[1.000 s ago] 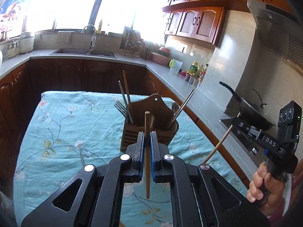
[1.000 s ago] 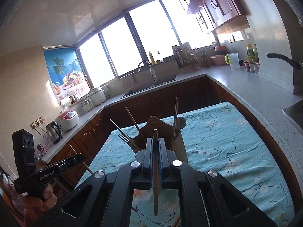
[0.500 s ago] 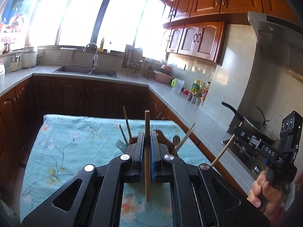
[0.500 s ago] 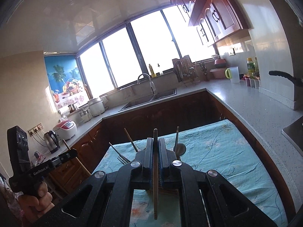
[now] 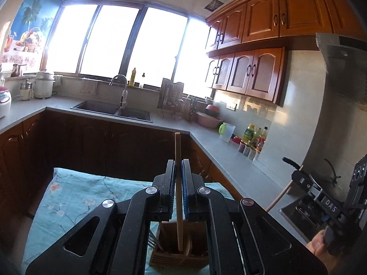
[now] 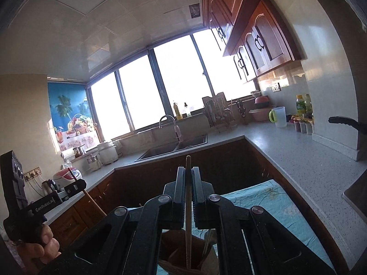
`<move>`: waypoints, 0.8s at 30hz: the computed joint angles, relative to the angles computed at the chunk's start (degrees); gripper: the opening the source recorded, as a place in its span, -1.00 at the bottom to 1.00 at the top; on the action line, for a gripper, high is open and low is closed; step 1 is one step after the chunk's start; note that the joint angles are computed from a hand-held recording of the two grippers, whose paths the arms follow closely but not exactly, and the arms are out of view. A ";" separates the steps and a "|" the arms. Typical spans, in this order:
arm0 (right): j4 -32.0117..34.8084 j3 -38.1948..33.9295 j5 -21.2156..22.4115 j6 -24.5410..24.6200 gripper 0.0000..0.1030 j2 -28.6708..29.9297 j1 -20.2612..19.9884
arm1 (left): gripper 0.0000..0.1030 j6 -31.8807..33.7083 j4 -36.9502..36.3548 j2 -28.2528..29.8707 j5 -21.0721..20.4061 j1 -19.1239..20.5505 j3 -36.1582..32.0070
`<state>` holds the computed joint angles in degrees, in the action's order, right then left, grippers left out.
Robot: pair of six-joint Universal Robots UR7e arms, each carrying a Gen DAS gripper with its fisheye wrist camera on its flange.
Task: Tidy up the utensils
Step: 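Carry both wooden chopsticks to the caddy and lower them into it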
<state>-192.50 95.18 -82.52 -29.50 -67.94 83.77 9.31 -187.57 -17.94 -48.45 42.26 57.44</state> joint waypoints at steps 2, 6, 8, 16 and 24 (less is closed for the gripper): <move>-0.61 -0.74 -0.71 -0.31 -0.90 1.29 -0.14 | -0.91 -0.59 1.09 1.70 0.53 0.76 -2.34; -1.85 -1.03 -2.24 -1.04 -0.90 3.42 -0.68 | -0.91 -1.04 1.52 3.71 0.72 1.93 -3.04; -2.15 -0.95 -2.59 -1.12 -0.90 4.16 -1.13 | -0.91 -1.19 1.50 3.87 0.28 2.37 -1.74; 1.06 -0.12 -3.99 -0.18 -0.90 5.35 -2.89 | -0.90 -4.82 5.21 3.02 -0.74 3.49 2.57; 3.81 -0.78 -5.34 0.40 -0.90 5.48 -2.82 | -0.89 -4.91 7.82 3.05 -0.30 3.46 2.50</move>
